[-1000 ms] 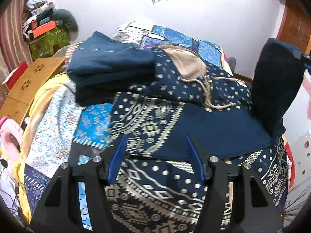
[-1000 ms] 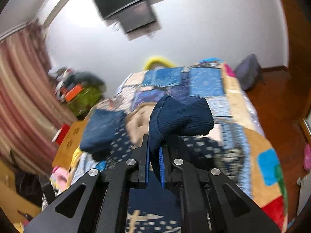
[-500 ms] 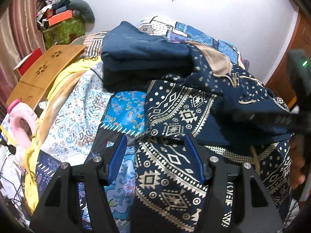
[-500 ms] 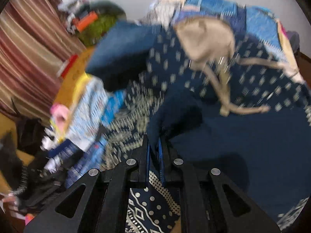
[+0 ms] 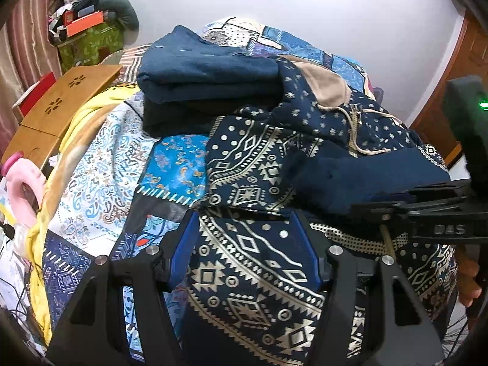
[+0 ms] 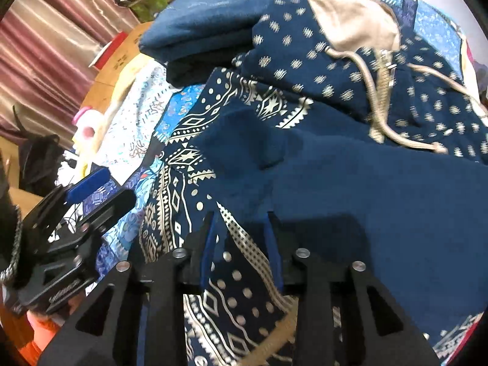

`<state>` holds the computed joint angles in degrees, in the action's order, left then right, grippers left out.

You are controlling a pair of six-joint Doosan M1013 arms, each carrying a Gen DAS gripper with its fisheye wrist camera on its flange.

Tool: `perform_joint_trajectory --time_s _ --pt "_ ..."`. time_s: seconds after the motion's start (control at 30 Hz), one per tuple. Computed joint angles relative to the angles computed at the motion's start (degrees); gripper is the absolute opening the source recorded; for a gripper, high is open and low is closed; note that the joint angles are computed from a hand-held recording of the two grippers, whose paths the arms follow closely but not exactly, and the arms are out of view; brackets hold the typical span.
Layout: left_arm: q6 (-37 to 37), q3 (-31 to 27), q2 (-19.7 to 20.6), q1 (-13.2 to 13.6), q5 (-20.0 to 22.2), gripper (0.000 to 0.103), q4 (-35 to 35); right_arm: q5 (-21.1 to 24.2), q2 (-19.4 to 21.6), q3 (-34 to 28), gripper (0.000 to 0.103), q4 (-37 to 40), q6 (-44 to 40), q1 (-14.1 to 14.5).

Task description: Fold large clothes

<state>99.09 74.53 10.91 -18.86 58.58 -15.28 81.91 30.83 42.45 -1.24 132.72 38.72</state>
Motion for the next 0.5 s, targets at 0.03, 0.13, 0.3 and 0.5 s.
perform_joint_trajectory --time_s 0.03,0.13,0.3,0.5 --pt "0.05 -0.12 0.03 -0.25 0.06 0.060 0.17 -0.13 -0.34 0.34 0.029 -0.61 -0.04 0.11" --pt "0.33 -0.53 0.32 -0.81 0.53 0.060 -0.04 -2.03 -3.13 3.55 0.029 -3.55 0.64 0.53" --pt "-0.15 -1.29 1.45 -1.59 2.18 0.061 -2.53 -3.16 -8.21 9.41 0.036 -13.11 5.64 1.52" --pt "-2.35 -2.87 3.88 -1.16 7.49 0.060 -11.54 -0.55 -14.04 16.59 0.043 -26.29 14.01 2.92"
